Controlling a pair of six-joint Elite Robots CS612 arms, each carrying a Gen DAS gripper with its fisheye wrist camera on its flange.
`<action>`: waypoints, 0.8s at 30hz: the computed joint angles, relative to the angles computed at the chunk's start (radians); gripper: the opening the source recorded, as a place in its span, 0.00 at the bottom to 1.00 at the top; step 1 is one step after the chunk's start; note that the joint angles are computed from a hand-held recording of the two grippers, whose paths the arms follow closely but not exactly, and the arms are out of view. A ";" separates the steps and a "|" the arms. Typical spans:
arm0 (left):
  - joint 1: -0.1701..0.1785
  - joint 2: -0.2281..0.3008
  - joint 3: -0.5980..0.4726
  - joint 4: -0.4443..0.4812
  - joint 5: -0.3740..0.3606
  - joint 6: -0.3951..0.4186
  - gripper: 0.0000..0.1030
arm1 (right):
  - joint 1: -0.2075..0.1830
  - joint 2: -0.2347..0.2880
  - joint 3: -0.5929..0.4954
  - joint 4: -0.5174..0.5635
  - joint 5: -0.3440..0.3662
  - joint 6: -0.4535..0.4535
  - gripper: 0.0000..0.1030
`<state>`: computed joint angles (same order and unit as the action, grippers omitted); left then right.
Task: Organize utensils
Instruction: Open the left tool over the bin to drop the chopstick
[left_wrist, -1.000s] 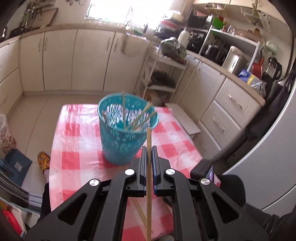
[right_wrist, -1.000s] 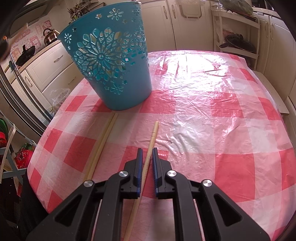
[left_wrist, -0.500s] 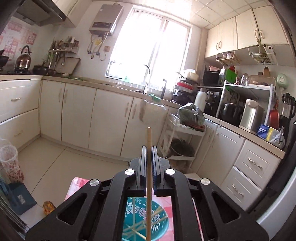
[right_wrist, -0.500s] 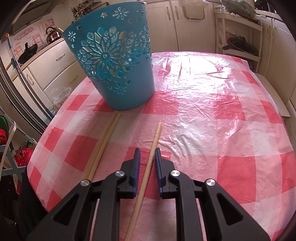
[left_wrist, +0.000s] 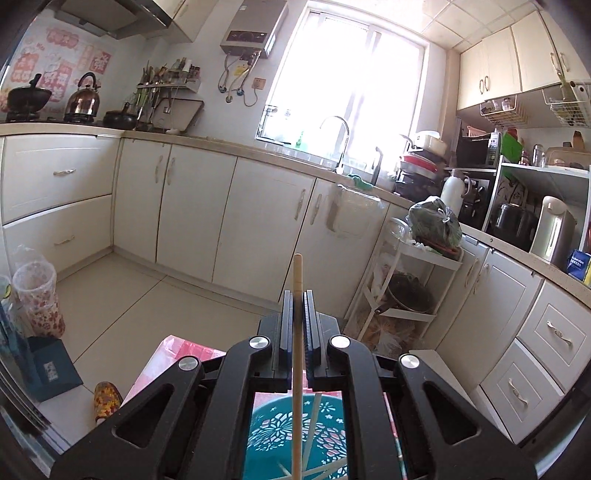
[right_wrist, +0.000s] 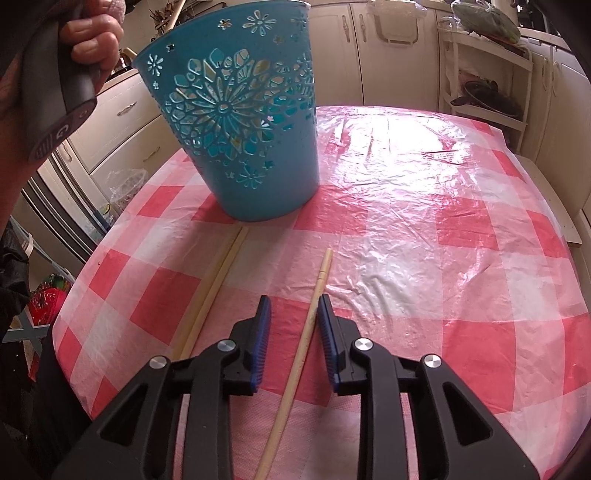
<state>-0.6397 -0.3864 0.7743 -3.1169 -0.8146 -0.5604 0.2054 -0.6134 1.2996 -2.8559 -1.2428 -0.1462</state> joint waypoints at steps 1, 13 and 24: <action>-0.002 -0.001 0.008 -0.005 0.002 0.002 0.05 | 0.000 0.000 0.000 0.000 0.000 0.000 0.26; -0.013 -0.053 0.120 0.115 -0.036 -0.023 0.09 | 0.001 0.000 0.001 -0.002 -0.001 0.000 0.27; -0.064 -0.210 0.437 0.035 0.162 -0.093 0.78 | -0.015 -0.005 0.009 0.005 0.043 0.034 0.27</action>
<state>-0.7038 -0.5966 1.2109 -3.0822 -0.6528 -0.6529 0.1900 -0.6182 1.3084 -2.8507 -1.1998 -0.1118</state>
